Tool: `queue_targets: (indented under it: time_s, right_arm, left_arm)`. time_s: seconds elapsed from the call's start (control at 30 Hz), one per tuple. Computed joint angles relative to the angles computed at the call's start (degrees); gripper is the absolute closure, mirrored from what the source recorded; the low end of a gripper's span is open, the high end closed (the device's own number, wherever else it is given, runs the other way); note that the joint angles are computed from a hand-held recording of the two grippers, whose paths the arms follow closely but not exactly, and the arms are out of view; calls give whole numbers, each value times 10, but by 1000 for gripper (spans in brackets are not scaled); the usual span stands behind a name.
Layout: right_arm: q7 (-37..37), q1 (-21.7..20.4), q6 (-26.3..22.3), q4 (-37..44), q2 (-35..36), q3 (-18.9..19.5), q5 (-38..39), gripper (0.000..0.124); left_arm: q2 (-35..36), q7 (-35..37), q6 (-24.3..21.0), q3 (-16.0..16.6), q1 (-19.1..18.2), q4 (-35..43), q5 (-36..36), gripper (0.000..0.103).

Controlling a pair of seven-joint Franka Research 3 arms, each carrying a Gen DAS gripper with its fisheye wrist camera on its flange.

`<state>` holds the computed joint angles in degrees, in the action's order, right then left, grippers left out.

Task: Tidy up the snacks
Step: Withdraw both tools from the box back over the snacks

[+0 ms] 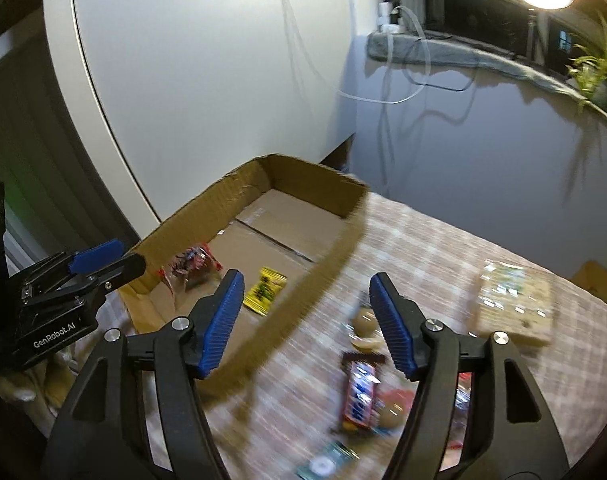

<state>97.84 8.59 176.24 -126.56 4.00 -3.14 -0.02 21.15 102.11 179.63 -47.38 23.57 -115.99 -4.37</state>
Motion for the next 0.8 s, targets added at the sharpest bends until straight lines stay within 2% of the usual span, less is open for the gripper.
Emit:
queue_targets:
  time_s: [0.03,0.1,0.17,0.2,0.27,0.4,0.57,0.63,0.73,0.77,0.8]
  right_arm:
    - [14,2,3,-12,-11,-7,-16,55]
    - [69,-8,10,-48,-42,-18,-80,55]
    - [101,-33,11,-75,-67,-9,-116,55]
    - [107,-46,12,-93,-82,-5,-120,55]
    - [110,-70,14,-121,-106,5,-122,55]
    - [88,-105,17,-179,-149,14,-97,55]
    - [32,-122,8,-229,-186,8,-52,55]
    - [-8,-103,5,-246,-198,-14,-21,55]
    - [-86,-46,0,-262,-207,-68,41,55]
    - [-107,-37,-3,-269,-210,-78,54,55]
    - [-112,-47,-4,-277,-213,-71,54,55]
  left_arm:
    - [-4,11,-1,-23,18,-11,-1,57]
    - [-14,21,6,-46,32,-30,0,57]
    - [-15,28,7,-90,66,-44,-3,57]
    - [-11,31,3,-118,88,-50,-4,57]
    - [-7,33,-2,-155,115,-61,1,57]
    - [2,25,-11,-196,139,-77,21,57]
    - [15,8,-37,-195,118,-78,42,57]
    - [16,7,-45,-182,98,-78,43,57]
    - [14,18,-57,-177,82,-83,33,57]
    - [12,21,-60,-169,71,-83,29,57]
    - [12,24,-64,-161,59,-83,24,57]
